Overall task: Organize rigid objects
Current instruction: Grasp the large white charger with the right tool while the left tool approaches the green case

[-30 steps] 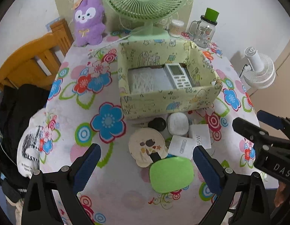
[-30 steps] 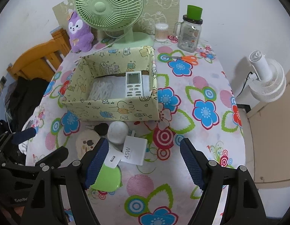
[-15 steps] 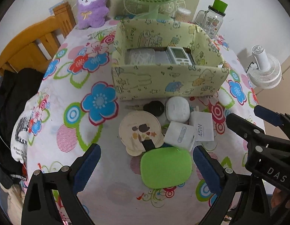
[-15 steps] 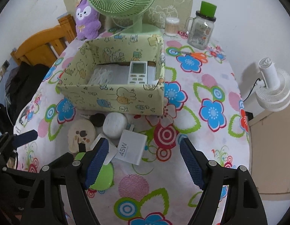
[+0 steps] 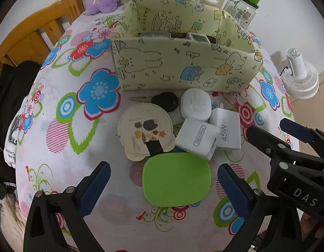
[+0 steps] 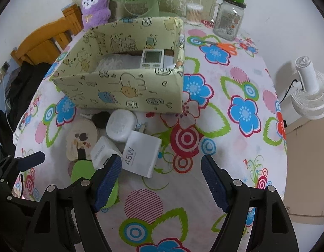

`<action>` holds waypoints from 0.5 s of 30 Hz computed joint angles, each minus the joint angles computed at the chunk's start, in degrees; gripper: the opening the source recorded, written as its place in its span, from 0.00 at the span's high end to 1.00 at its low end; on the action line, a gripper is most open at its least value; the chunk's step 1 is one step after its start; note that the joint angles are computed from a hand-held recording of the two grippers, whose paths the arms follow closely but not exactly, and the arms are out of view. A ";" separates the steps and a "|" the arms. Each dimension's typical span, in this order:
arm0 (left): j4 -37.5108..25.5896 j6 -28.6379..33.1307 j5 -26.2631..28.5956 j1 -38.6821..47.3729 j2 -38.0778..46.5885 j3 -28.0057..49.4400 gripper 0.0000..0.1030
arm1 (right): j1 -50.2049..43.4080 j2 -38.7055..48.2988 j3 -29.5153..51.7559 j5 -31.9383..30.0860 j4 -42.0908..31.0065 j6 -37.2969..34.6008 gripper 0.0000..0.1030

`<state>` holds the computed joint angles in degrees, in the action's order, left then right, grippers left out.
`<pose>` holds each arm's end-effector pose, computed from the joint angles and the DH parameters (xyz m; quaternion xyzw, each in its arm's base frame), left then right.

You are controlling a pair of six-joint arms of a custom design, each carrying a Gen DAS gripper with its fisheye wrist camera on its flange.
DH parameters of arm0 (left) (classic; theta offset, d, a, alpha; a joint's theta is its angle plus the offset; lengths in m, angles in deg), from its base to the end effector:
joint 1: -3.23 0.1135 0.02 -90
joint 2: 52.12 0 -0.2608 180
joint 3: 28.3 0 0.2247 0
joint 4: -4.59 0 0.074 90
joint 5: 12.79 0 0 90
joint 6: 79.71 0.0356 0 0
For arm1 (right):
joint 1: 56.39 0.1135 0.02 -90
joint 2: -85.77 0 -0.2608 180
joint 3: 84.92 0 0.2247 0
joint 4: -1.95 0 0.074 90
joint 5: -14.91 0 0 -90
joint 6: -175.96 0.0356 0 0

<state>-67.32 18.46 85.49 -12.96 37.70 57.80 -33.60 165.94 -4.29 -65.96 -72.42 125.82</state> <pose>0.2584 -0.0803 0.2539 0.2176 0.9654 -0.0802 0.1194 0.2146 0.0840 0.2674 0.1575 0.9744 0.0052 0.1601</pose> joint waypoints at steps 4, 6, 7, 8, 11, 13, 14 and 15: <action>0.87 -1.52 -0.60 -0.72 -0.04 -1.45 0.00 | -0.48 0.43 -1.07 -0.98 1.19 -1.01 0.22; 1.23 -2.20 -0.73 -0.94 -0.06 -2.16 0.00 | -0.71 0.55 -1.80 -1.64 1.88 -1.68 0.22; 1.45 -2.62 -0.87 -1.14 -0.06 -2.57 0.00 | -0.70 0.61 -2.10 -1.81 2.16 -1.86 0.22; 1.73 -3.04 -1.02 -1.39 -0.12 -3.02 0.00 | -0.76 0.63 -2.57 -2.10 2.57 -2.24 0.21; 2.50 -4.45 -1.50 -2.37 -0.27 -4.29 0.00 | -1.03 0.70 -3.48 -2.73 3.29 -3.02 0.21; 3.14 -5.48 -1.76 -3.09 -0.39 -5.22 0.00 | -1.21 0.68 -4.17 -3.17 3.76 -3.43 0.21; 3.52 -6.04 -1.92 -3.47 -0.41 -5.75 0.00 | -1.45 0.60 -4.70 -3.45 4.05 -3.80 0.21; 3.93 -6.62 -2.13 -3.87 -0.43 -6.30 0.00 | -1.60 0.59 -5.00 -3.64 4.23 -4.07 0.21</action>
<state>-63.40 11.84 83.36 -16.83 37.27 51.49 -35.19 166.54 -9.29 -69.60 -68.18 121.76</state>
